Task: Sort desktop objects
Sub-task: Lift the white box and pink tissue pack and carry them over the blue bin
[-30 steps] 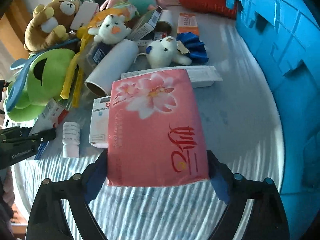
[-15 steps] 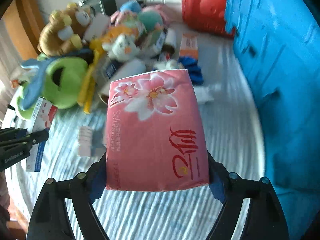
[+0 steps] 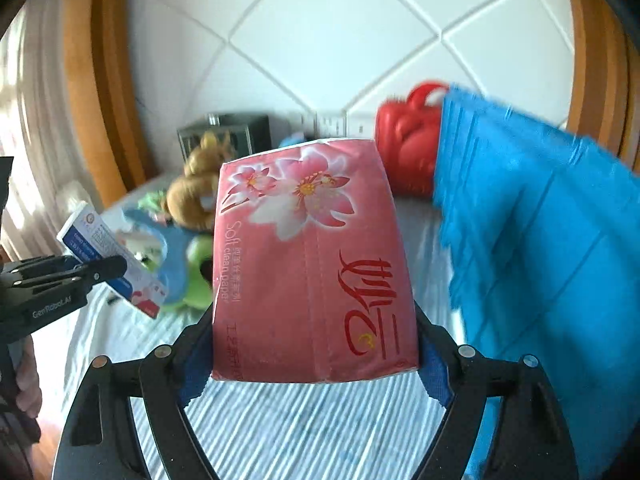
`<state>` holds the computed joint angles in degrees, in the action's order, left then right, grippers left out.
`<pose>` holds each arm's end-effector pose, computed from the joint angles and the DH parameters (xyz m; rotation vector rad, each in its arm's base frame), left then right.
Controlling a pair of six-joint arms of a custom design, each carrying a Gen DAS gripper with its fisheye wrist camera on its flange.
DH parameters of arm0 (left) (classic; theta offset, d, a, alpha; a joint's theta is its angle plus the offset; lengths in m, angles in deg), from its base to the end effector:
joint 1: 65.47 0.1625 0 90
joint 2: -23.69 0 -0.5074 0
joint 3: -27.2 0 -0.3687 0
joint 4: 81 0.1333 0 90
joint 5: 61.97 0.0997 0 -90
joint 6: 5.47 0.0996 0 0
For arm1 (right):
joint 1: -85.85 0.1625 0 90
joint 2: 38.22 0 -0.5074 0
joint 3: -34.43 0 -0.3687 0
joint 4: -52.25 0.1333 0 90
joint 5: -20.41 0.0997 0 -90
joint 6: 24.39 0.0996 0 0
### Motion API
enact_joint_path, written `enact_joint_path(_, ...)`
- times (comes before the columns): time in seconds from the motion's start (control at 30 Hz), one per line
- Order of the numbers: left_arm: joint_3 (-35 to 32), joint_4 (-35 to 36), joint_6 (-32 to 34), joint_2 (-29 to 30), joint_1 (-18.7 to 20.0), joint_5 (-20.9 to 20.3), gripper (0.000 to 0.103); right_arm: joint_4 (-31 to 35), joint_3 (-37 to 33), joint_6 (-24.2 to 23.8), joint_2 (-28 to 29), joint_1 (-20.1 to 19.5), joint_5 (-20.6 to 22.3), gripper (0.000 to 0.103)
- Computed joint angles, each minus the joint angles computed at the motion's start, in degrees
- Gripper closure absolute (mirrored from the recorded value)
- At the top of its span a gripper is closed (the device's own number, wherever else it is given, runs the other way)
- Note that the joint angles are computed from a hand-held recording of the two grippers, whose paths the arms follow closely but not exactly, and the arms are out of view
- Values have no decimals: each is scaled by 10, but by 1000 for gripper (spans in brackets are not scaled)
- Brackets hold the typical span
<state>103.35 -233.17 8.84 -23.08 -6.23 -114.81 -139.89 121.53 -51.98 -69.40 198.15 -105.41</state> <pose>-0.2407 -0.7826 0.3386 0.7174 2.3633 -0.8339 0.3608 -0.6821 0.1359 0.6893 -2.2418 0.9558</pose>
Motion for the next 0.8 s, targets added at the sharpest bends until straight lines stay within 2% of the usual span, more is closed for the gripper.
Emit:
enact_joint_path(0.37, 11, -138, 75, 1, -67, -7, 81, -128, 32, -69, -53, 23, 13, 19)
enact_joint_path(0.63, -1, -161, 86, 25, -119, -49, 81, -192, 48, -104, -108, 15, 1, 19)
enact_joint_path(0.8, -34, -133, 58, 58, -144, -83, 81, -201, 55, -119, -151, -6, -8, 18)
